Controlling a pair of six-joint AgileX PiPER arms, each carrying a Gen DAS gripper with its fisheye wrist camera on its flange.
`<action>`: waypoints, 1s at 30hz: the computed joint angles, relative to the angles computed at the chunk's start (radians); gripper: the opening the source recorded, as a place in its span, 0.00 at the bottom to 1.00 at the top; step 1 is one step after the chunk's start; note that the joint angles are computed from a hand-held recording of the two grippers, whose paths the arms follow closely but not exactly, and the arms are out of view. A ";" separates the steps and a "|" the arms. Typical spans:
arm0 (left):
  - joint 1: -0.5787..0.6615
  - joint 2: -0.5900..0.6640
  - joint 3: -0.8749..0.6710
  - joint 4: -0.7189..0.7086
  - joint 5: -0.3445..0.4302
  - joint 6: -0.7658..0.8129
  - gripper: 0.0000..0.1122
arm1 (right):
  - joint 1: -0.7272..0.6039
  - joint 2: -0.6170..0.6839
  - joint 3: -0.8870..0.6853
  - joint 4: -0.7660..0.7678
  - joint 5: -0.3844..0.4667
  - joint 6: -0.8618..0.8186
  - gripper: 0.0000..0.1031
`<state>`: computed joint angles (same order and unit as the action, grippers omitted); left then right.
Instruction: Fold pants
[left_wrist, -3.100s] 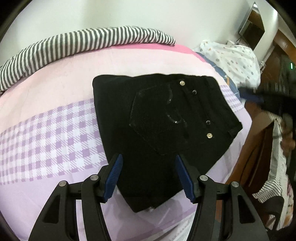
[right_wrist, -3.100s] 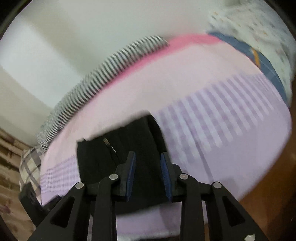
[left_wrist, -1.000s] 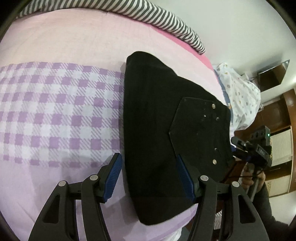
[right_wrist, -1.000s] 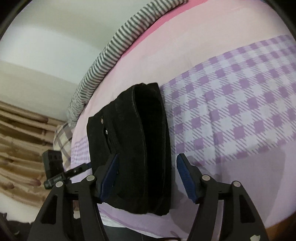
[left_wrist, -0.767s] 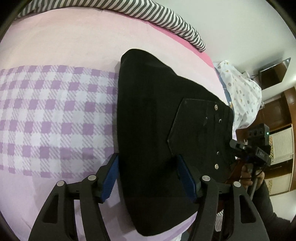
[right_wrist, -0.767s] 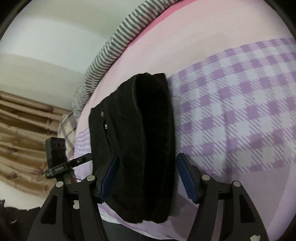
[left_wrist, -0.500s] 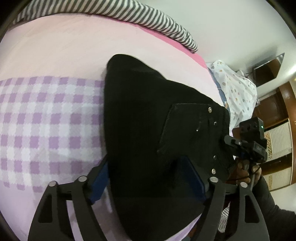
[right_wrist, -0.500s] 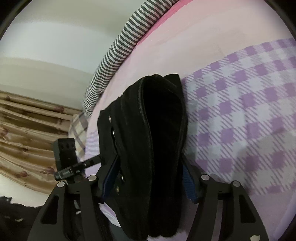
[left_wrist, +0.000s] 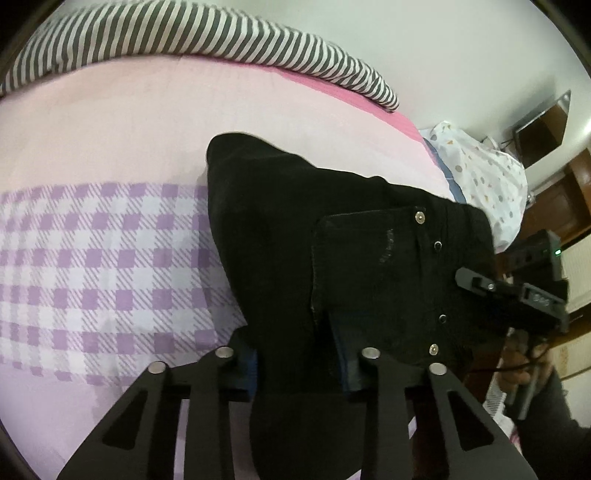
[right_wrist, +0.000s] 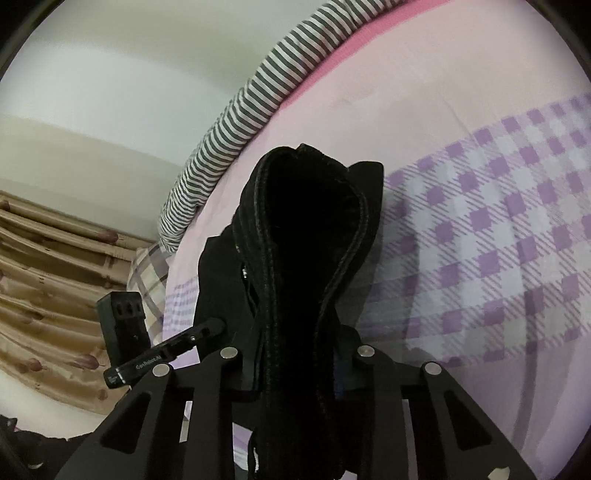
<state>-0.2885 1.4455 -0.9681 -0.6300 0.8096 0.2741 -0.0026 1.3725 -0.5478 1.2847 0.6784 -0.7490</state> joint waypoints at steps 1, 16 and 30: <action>0.004 -0.009 0.003 -0.001 0.003 0.004 0.24 | 0.023 -0.015 -0.009 -0.023 -0.016 0.043 0.24; 0.393 -0.066 -0.161 0.004 0.235 0.183 0.22 | 0.371 0.196 -0.361 -0.057 -0.159 0.308 0.23; 0.689 0.321 -0.609 0.114 0.281 0.257 0.22 | 0.525 0.925 -1.306 -0.285 -0.038 0.688 0.23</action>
